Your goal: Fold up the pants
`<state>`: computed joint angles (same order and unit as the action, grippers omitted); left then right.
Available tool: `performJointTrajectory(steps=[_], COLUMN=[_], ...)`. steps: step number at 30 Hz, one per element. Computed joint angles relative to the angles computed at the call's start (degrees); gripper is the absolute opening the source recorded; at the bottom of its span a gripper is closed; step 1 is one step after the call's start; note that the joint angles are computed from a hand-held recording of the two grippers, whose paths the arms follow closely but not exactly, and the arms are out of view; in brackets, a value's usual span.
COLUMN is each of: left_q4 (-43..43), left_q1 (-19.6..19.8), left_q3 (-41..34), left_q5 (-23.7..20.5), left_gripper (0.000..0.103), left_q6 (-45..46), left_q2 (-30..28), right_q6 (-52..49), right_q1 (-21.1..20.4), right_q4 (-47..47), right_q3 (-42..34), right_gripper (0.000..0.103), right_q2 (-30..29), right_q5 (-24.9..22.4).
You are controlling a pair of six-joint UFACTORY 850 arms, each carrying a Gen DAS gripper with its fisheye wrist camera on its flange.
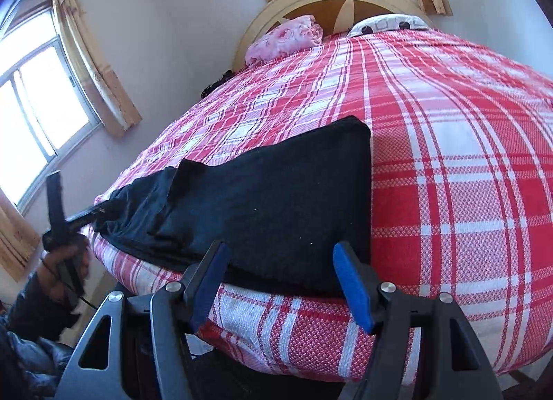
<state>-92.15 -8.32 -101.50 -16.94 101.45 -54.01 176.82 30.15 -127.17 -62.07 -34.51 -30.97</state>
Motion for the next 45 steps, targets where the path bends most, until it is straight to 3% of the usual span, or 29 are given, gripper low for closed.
performJointTrajectory(steps=[3, 8, 11, 14, 16, 19, 26, 27, 30, 31, 34, 40, 45], left_q4=[6.32, 22.45, 22.97, 30.20, 34.59, 33.58, 41.39, 41.88, 42.17, 41.04, 39.44, 32.40, 24.05], left_q1=[2.02, 3.45, 3.84, 4.05, 4.05, 4.32, 3.98, 3.88, 3.70, 3.95, 4.82, 5.92, 6.22], left_q3=[-3.84, -11.25, -12.71, -16.72, -19.53, -20.22, -25.20, -24.93, -23.55, -23.36, -24.79, -22.29, -15.29], left_q5=[1.46, 2.31, -0.19, -4.16, -6.33, -6.74, -8.33, -7.98, -7.03, -7.94, -12.27, -16.01, -16.17], left_gripper=[0.103, 0.103, 0.101, 0.091, 0.088, 0.089, 0.096, 0.092, 0.068, 0.055, 0.029, 0.023, 0.023], left_q6=[-6.76, -24.58, -25.70, -34.51, -40.17, -39.83, -46.98, -47.64, -46.29, -45.01, -43.92, -40.68, -33.54], left_q2=[-2.20, -7.37, -8.74, -11.40, -13.39, -14.18, -16.96, -16.75, -15.71, -15.50, -16.05, -14.11, -8.88], right_q6=[-2.14, 0.72, 0.27, -8.56, -12.59, -15.96, -17.19, -16.90, -15.89, -16.49, -18.39, -12.49, -13.81], right_q1=[0.62, 1.69, 3.32, 4.87, 5.43, 5.90, 5.82, 5.75, 5.67, 5.68, 5.50, 4.71, 4.33], right_q4=[2.06, 0.76, 0.23, 6.44, 8.40, 10.09, 11.69, 11.99, 13.07, 14.74, 20.16, 22.01, 25.76], right_q3=[-0.35, 1.52, 2.35, -0.19, -1.88, -3.59, -4.35, -4.19, -3.60, -3.63, -3.86, -1.36, -1.70], right_gripper=[0.066, 0.066, 0.066, 0.066, 0.066, 0.066, 0.066, 0.066, 0.066, 0.066, 0.066, 0.066, 0.066], right_q2=[-0.15, 0.90, 1.42, 0.10, -0.94, -2.07, -2.76, -2.67, -2.36, -2.38, -2.49, -1.03, -1.22], right_q5=[-1.19, -7.34, -12.84, -14.66, -14.24, -13.20, -11.92, -12.08, -13.02, -13.55, -14.61, -16.00, -15.79])
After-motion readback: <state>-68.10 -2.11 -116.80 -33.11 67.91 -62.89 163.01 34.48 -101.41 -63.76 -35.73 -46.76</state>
